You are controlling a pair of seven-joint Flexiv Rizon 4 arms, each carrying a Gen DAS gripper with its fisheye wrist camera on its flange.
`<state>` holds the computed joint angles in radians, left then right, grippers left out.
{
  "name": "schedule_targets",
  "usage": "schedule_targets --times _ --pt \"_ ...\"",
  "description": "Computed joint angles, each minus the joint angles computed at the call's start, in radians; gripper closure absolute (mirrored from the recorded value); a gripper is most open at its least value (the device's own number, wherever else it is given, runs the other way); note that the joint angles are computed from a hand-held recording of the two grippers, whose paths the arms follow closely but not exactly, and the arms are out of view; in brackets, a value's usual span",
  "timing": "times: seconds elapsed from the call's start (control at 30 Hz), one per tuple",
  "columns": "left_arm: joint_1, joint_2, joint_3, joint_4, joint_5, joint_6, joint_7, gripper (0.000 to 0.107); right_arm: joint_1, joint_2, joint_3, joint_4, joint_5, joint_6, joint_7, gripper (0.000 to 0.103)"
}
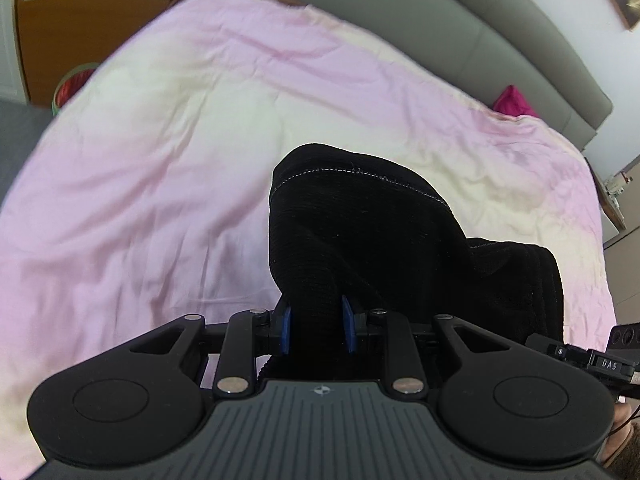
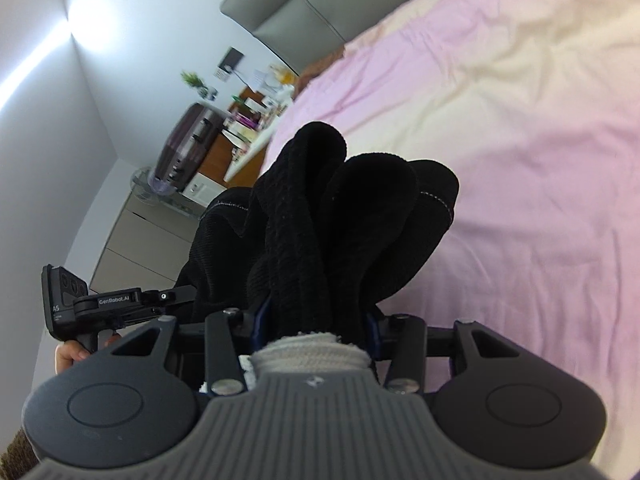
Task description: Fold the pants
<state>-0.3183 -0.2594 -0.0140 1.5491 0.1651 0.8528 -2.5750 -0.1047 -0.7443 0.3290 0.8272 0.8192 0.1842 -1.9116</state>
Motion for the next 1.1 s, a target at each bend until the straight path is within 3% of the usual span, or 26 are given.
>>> schedule_targets --times 0.1,0.2,0.3,0.37,0.47,0.67,0.77,0.8,0.87,0.93,1.0,1.03,1.1 --pt "0.024 -0.039 -0.004 0.057 -0.046 0.047 0.030 0.080 0.038 -0.048 -0.023 0.010 -0.036 0.027 0.023 0.060" --pt "-0.003 -0.081 0.018 0.034 0.021 -0.026 0.045 0.077 0.066 -0.074 -0.037 0.045 -0.088 0.059 0.028 0.060" --pt "-0.006 -0.083 0.027 0.079 0.021 0.038 0.020 0.072 0.080 -0.100 -0.048 0.063 -0.132 0.093 0.031 0.053" --pt "-0.015 -0.076 0.034 0.072 0.031 0.015 0.008 0.068 0.076 -0.118 -0.044 0.063 -0.133 0.105 0.088 0.050" --pt "-0.042 -0.060 0.041 0.032 0.092 -0.060 0.000 0.055 0.090 -0.091 -0.044 0.086 -0.186 0.130 0.035 0.037" --pt "-0.072 -0.014 0.030 -0.028 0.231 -0.124 0.015 0.055 0.112 -0.001 -0.066 0.139 -0.301 0.216 -0.128 0.030" --pt "-0.090 -0.041 0.036 -0.110 0.330 -0.143 -0.024 0.055 0.114 0.043 -0.058 0.171 -0.302 0.315 -0.193 0.041" --pt "-0.088 -0.061 0.038 -0.138 0.340 -0.142 -0.035 0.055 0.114 0.049 -0.049 0.170 -0.292 0.335 -0.209 0.050" --pt "-0.068 -0.099 0.037 -0.161 0.314 -0.095 -0.042 0.056 0.130 0.055 -0.035 0.159 -0.290 0.357 -0.253 0.060" --pt "-0.048 -0.144 0.037 -0.178 0.270 -0.057 -0.029 0.065 0.157 0.050 -0.028 0.154 -0.303 0.366 -0.293 0.077" --pt "-0.054 -0.193 0.052 -0.219 0.249 -0.097 -0.015 0.065 0.201 0.036 -0.045 0.160 -0.340 0.398 -0.312 0.086" --pt "-0.065 -0.215 0.067 -0.238 0.256 -0.111 -0.028 0.063 0.235 0.028 -0.073 0.174 -0.379 0.439 -0.291 0.095" --pt "-0.070 -0.250 0.086 -0.270 0.247 -0.128 -0.051 0.062 0.256 -0.015 -0.087 0.144 -0.419 0.453 -0.247 0.103"
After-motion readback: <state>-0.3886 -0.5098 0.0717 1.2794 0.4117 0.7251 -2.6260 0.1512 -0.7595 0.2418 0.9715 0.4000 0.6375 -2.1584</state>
